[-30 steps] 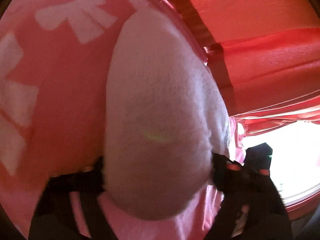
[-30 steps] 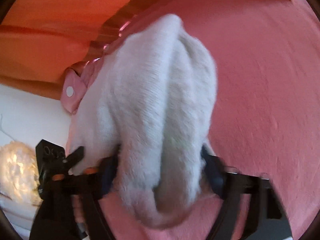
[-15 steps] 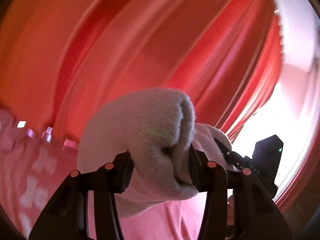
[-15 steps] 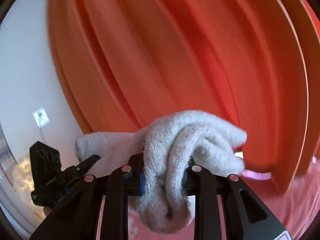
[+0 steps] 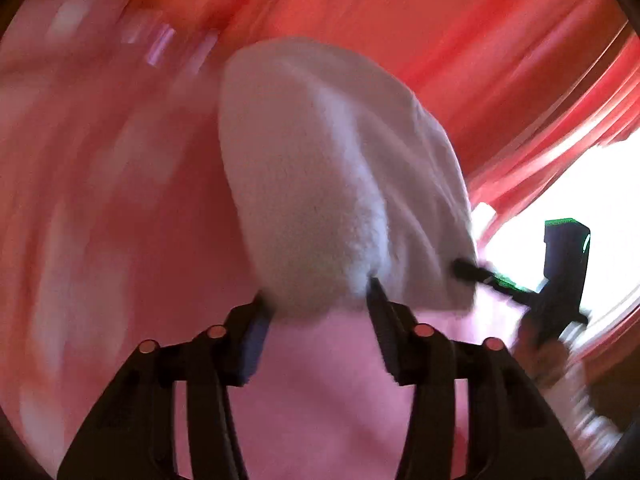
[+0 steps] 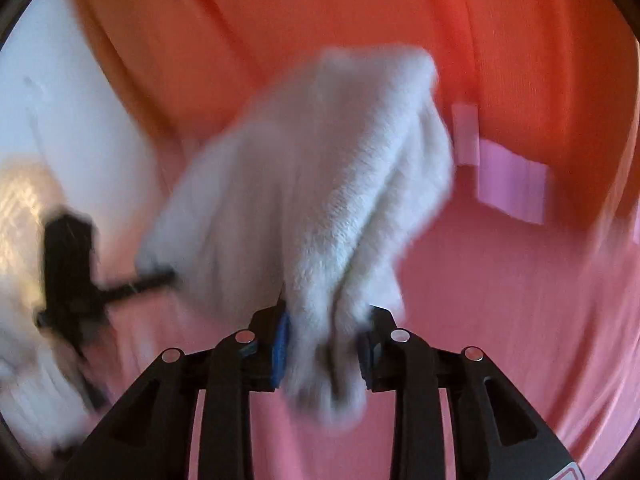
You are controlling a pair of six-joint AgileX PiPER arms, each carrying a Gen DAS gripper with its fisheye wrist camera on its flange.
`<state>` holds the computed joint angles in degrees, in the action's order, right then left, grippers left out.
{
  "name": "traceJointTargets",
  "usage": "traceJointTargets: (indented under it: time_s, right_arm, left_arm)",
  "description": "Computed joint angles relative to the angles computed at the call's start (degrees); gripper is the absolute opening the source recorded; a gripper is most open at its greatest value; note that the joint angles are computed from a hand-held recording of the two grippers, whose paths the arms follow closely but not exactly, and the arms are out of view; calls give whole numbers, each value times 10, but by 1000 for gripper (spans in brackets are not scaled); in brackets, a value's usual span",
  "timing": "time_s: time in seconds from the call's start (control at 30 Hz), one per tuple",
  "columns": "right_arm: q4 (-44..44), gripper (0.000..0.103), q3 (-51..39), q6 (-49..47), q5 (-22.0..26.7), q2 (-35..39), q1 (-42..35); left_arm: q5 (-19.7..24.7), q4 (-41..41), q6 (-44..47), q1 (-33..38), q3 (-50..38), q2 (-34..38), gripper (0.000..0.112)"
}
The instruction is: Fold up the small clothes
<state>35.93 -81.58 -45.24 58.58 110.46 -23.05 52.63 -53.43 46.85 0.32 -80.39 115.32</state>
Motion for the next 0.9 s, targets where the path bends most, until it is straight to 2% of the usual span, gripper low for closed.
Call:
traceJointTargets:
  time_s: [0.03, 0.07, 0.1, 0.13, 0.17, 0.2, 0.23, 0.27, 0.3, 0.37, 0.47, 0.53, 0.57, 0.6, 0.63, 0.7, 0.73, 0.9]
  right_arm:
    - [-13, 22, 39, -8, -6, -8, -7]
    - [-12, 22, 64, -18, -6, -21, -22]
    - [9, 24, 71, -24, 6, -35, -48]
    - [38, 27, 63, -26, 23, -45, -70]
    - [73, 44, 46, -27, 41, -46, -92]
    - [119, 70, 19, -19, 46, -42, -110]
    - [143, 77, 14, -25, 38, -38, -116]
    - [153, 79, -11, -9, 30, -25, -110]
    - [151, 79, -50, 20, 27, 1, -91]
    - [129, 81, -109, 64, 4, 64, -52]
    - [79, 82, -189, 148, -5, 158, -10]
    - [105, 81, -238, 187, 17, 225, -2]
    - [140, 69, -233, 178, 15, 228, -6]
    - [163, 41, -234, 157, 17, 222, -8]
    - [164, 31, -219, 137, 1, 204, -4]
    - [99, 27, -198, 106, -56, 142, 29]
    - [80, 26, -196, 97, -72, 127, 43]
    - [131, 23, -254, -2, -53, 76, 92]
  left_arm:
    - [-4, 14, 20, 10, 34, -13, 36]
    - [14, 26, 20, 25, 45, -19, 37]
    - [55, 15, -2, 48, 39, -18, 38]
    - [77, 1, -4, 57, 30, -20, 41]
    - [78, -3, -4, 58, 23, -29, 52]
    - [57, -4, 0, 49, 18, -39, 69]
    - [22, -6, 2, 35, 10, -51, 77]
    - [-8, -13, 0, 22, 1, -55, 92]
    - [-36, -16, -9, 9, -8, -55, 98]
    - [-83, -6, -73, -21, -48, -22, 98]
    - [-78, 31, -192, -39, -155, 75, 98]
    - [-67, 77, -286, -52, -233, 137, 98]
    - [-74, 84, -308, -54, -237, 144, 97]
    - [-93, 68, -307, -51, -226, 146, 97]
    - [-116, 30, -283, -45, -196, 133, 97]
    - [-145, -47, -207, -32, -138, 104, 98]
    - [-156, -54, -202, -30, -133, 99, 98]
    - [-209, -84, -140, -34, -91, 59, 98]
